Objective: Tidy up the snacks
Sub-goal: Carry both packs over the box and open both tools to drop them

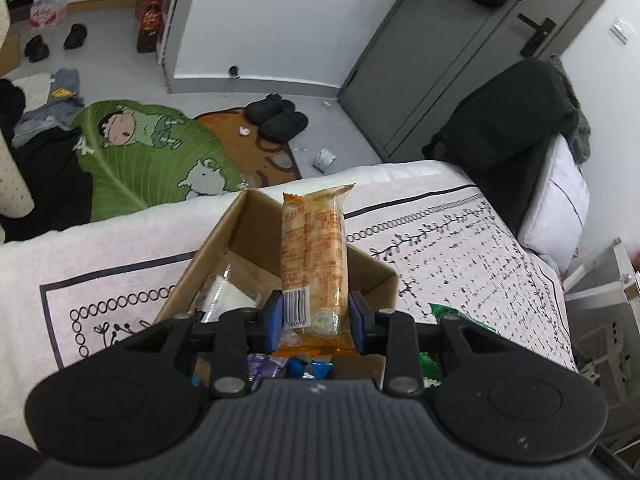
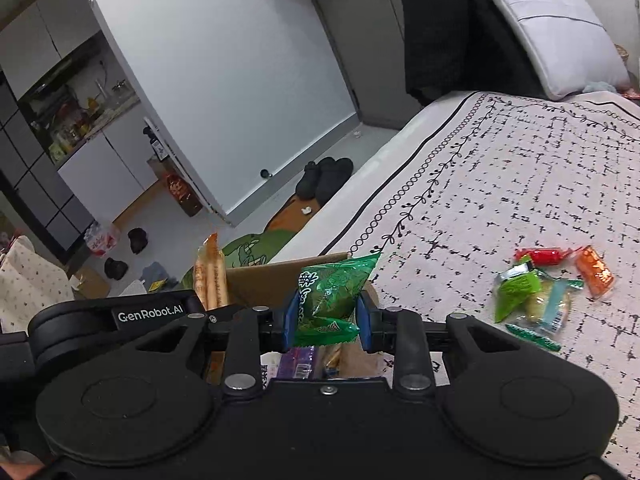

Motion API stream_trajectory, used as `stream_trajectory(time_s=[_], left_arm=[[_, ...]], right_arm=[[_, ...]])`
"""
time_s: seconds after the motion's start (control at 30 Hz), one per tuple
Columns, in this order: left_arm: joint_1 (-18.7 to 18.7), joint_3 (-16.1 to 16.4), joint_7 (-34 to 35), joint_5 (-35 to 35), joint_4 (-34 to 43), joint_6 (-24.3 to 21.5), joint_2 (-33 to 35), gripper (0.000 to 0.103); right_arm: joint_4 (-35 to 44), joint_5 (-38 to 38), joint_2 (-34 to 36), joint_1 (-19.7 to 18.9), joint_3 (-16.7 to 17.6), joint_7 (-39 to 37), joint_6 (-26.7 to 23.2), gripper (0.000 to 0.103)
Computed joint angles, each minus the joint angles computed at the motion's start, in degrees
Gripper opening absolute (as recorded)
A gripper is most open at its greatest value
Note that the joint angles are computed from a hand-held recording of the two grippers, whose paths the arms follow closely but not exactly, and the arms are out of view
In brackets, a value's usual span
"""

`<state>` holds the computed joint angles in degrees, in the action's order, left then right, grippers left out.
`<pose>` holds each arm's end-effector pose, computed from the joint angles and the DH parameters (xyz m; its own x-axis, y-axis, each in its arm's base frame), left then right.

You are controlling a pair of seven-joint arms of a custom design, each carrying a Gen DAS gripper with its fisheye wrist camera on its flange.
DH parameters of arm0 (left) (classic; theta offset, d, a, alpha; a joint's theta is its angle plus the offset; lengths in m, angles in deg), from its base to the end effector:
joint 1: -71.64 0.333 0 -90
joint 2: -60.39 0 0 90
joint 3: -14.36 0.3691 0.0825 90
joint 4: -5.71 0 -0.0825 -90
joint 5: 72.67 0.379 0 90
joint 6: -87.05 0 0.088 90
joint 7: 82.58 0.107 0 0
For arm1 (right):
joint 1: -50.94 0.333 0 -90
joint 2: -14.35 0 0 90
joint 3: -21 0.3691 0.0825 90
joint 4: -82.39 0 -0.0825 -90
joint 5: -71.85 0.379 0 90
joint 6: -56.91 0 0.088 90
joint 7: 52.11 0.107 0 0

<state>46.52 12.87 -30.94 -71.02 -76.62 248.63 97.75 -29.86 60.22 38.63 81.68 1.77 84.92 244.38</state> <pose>0.7142 -0.3528 0.4395 0.0519 -0.9119 0.4072 -0.8001 -0.2820 -0.5294 0.6573 0.1874 0.4275 -0.1346 -0.9247 -0.3561 -0.6109 0.3604 -0.7050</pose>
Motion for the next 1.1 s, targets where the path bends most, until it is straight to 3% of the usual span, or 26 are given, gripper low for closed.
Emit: stream_trajectory(time_s=[0.1, 0.37, 0.7, 0.8, 0.93, 1.1], left_arm=[[-0.35, 0.97, -1.98, 0.01, 0.91, -2.13, 0.30, 0.035], [-0.08, 1.34, -5.51, 0.97, 0.91, -3.71, 0.03, 0.049], [0.03, 1.80, -10.59, 2.82, 0.76, -4.20, -0.27, 0.051], [0.69, 0.74, -9.70, 2.78, 1.42, -5.01, 0.09, 0.052], [1.41, -0.42, -8.22, 2.07, 1.50, -4.94, 0.27, 0.054], [1.03, -0.24, -7.77, 1.87, 1.46, -4.25, 0.39, 0.067]], right_arm=[[0.81, -0.06, 0.28, -1.96, 2.19, -0.32, -0.12, 0.029], [4.53, -0.79, 1.91, -11.04, 12.75, -2.01, -1.54, 0.030], [7.20, -0.44, 3.91, -19.25, 21.81, -3.97, -1.77, 0.033], [6.39, -0.47, 3.51, -19.95, 22.35, -4.42, -0.93, 0.039], [4.65, -0.41, 2.37, -18.98, 20.62, -4.36, -0.39, 0.044], [1.34, -0.21, 0.21, -16.43, 16.63, -3.91, 0.23, 0.045]])
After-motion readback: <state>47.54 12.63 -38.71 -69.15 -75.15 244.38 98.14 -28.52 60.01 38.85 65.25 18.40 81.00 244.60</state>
